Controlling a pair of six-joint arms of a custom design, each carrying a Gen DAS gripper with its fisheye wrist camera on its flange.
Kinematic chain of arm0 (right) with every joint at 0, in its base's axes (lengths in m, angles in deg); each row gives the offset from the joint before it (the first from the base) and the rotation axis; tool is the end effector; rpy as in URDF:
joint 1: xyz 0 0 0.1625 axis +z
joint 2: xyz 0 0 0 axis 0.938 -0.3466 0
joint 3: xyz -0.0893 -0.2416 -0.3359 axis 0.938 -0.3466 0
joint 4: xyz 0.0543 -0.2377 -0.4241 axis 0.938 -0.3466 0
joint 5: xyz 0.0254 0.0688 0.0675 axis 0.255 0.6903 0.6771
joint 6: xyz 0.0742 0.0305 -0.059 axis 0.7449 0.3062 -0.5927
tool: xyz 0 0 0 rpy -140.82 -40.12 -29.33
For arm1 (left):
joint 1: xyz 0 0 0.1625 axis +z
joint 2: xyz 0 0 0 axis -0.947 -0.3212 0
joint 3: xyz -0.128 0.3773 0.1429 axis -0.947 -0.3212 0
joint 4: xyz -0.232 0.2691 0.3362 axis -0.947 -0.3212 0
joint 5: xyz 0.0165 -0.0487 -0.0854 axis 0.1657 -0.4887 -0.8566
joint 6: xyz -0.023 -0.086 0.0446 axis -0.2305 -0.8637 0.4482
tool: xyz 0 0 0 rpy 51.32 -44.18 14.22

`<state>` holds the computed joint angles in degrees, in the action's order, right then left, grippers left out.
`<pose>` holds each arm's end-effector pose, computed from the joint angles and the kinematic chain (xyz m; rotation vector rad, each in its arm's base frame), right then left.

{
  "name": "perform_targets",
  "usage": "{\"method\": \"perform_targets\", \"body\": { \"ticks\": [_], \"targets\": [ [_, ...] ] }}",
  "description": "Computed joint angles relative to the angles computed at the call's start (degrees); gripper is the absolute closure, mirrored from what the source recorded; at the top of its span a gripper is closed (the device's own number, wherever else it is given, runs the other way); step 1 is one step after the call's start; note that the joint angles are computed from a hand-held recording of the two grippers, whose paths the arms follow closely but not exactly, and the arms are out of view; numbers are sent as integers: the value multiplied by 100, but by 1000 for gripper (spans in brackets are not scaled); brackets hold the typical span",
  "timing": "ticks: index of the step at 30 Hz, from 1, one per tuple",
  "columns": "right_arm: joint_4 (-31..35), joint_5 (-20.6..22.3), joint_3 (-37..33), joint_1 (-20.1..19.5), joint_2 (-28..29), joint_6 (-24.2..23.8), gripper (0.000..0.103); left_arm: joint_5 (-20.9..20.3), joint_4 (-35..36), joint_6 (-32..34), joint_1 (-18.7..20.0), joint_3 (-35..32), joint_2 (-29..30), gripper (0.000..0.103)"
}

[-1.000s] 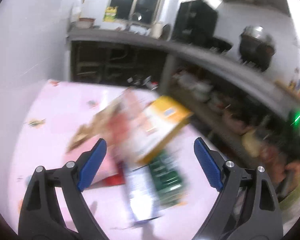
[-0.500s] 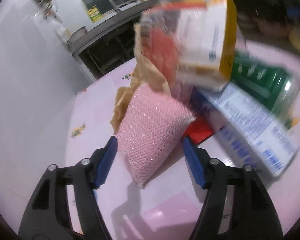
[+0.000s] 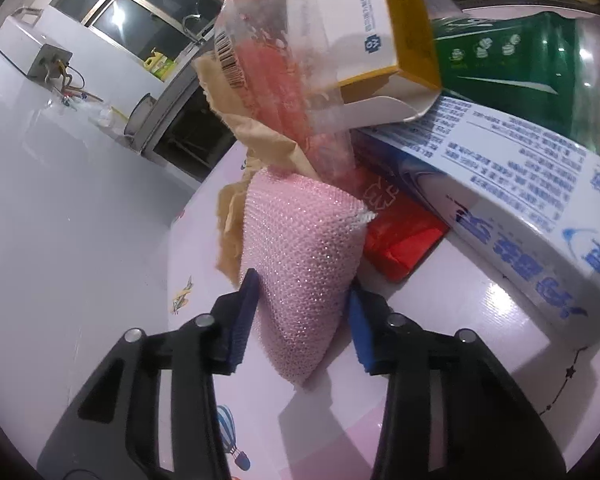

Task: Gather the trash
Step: 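Grasp the pink mesh sponge with the left tool and lift it, then grasp the brown paper with the right tool while the left tool holds the sponge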

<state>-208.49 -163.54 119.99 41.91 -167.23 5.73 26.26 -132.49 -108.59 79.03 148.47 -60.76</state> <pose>0.2427 -0.3423 0.3850 0.7102 -2.6248 0.8347 -0.3559 -0.2664 0.1543 0.7828 1.5513 -0.5746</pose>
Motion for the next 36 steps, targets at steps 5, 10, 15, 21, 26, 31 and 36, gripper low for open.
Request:
{"method": "perform_targets", "body": {
  "ticks": [5,10,15,21,26,31,36],
  "targets": [
    [23,3,-13,20,-12,32,17,-7,99,-314,-163,7,-70,70],
    [29,60,-43,107,-10,37,17,-74,576,-1003,-406,-120,-188,71],
    [62,310,-133,300,59,-1,17,-255,300,-1484,-692,-63,-684,71],
    [19,801,-359,629,406,-55,17,-294,-469,-2260,-1005,281,-1664,71],
    [120,1284,-657,873,871,-100,17,-8,-241,-3201,-1229,455,-2277,71],
    [511,1388,-1349,1217,1682,-605,17,-124,263,-4086,-1496,442,-2335,71],
    [1789,1150,-2868,1619,3210,-1359,7,-310,551,-4559,-1654,504,-2488,71]
  ]
}}
